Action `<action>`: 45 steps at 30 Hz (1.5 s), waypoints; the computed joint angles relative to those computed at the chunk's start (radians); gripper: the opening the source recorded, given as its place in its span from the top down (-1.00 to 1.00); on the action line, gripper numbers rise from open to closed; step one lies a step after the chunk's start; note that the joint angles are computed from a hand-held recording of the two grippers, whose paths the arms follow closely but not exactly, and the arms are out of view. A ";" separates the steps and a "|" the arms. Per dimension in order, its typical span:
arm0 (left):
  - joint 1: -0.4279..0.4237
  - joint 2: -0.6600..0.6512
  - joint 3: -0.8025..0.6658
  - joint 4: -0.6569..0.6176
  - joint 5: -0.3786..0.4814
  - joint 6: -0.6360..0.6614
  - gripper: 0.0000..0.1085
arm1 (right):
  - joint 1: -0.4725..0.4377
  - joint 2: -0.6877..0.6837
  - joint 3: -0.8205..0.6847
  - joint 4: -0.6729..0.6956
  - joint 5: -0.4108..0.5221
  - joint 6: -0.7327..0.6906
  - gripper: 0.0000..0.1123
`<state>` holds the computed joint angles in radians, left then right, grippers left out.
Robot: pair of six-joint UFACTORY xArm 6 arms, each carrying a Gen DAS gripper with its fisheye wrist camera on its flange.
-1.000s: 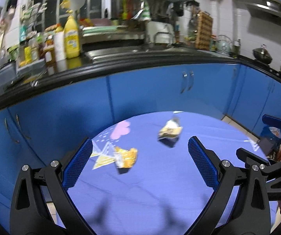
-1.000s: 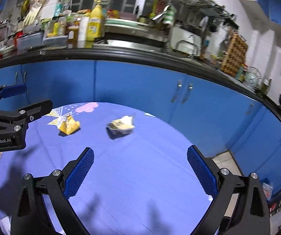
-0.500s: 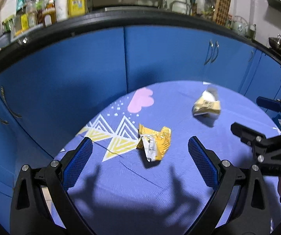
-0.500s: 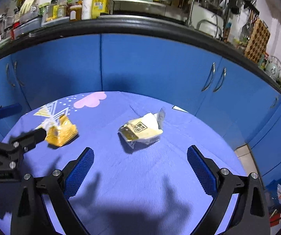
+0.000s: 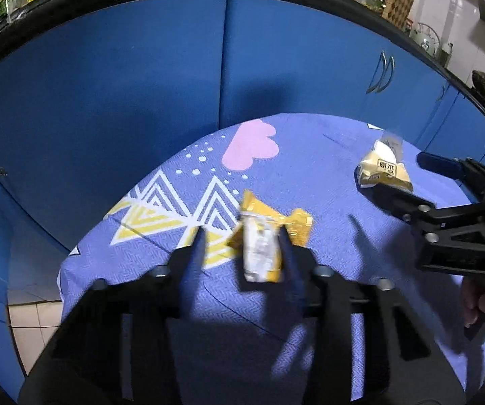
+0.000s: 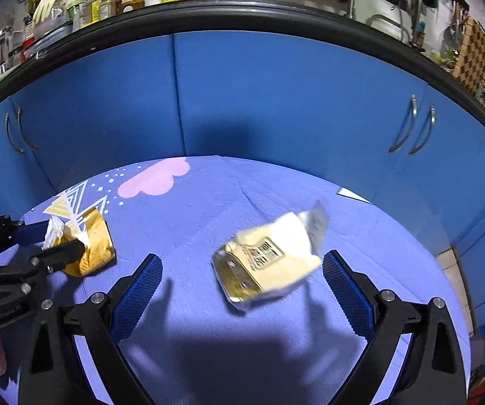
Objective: Collect trash
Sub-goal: 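Grasp the crumpled yellow wrapper with the left gripper while the right gripper grasps the white-and-gold packet, then carry the yellow wrapper in the left gripper while the right gripper carries the packet to the bin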
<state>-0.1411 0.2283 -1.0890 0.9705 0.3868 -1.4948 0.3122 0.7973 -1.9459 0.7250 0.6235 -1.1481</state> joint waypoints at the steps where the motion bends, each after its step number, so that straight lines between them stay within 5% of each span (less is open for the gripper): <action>1: 0.000 -0.001 -0.001 0.006 0.000 -0.006 0.35 | 0.000 0.013 -0.019 -0.012 0.015 0.012 -0.41; 2: 0.001 -0.003 0.001 0.015 -0.005 -0.015 0.42 | 0.000 0.024 -0.035 -0.037 0.036 0.032 -0.04; 6: -0.002 -0.009 0.005 0.026 -0.016 -0.030 0.60 | -0.005 0.007 -0.008 -0.038 0.047 0.012 0.44; 7: -0.003 -0.011 0.008 0.033 -0.017 -0.035 0.62 | -0.009 -0.002 0.002 -0.030 0.056 0.005 0.73; 28: -0.127 -0.200 0.105 0.138 0.093 -0.143 0.69 | -0.047 -0.400 0.481 0.141 -0.026 -0.248 0.80; 45: -0.348 -0.219 -0.008 0.164 0.254 -0.117 0.68 | -0.190 -0.688 0.737 0.308 -0.027 -0.475 0.80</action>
